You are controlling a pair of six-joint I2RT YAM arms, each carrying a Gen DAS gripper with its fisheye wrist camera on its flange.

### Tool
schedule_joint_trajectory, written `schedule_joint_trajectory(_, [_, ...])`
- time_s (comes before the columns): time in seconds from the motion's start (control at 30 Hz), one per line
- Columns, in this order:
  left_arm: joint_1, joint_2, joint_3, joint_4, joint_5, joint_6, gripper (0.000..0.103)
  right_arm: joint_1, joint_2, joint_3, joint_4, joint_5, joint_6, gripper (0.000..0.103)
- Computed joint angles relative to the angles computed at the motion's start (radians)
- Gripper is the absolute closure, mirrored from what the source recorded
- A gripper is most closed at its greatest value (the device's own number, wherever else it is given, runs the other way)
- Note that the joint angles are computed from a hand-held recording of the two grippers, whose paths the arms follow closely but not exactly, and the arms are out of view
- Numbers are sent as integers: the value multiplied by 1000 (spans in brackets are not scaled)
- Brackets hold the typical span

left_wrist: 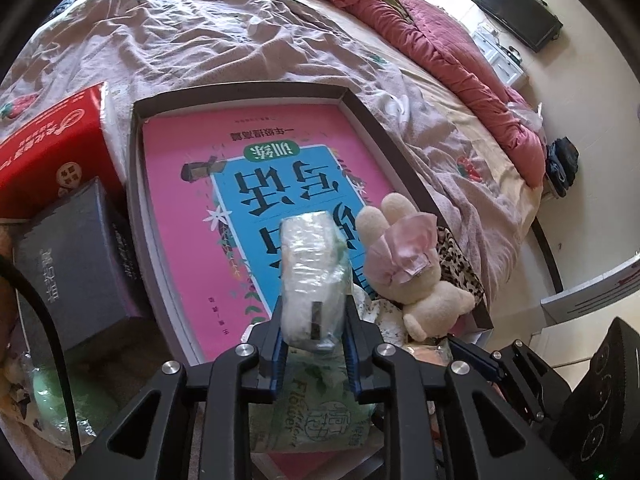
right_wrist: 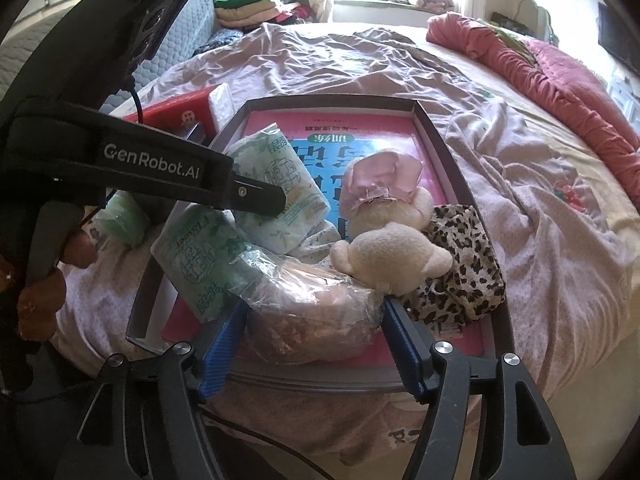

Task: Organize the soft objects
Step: 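Lower the white pack and plastic bag onto the tray and open both tools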

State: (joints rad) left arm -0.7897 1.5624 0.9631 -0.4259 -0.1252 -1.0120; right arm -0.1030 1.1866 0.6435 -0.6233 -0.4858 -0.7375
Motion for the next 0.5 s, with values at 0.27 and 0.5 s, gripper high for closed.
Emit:
schedule_joint_trajectory(0.27, [16, -28, -4, -54, -23, -10, 58, -6, -46, 5, -11, -9, 2, 27])
schedule_joint_trajectory(0.5, [7, -48, -9, -64, -25, -3, 46, -24, -78, 21, -35, -25, 6, 27])
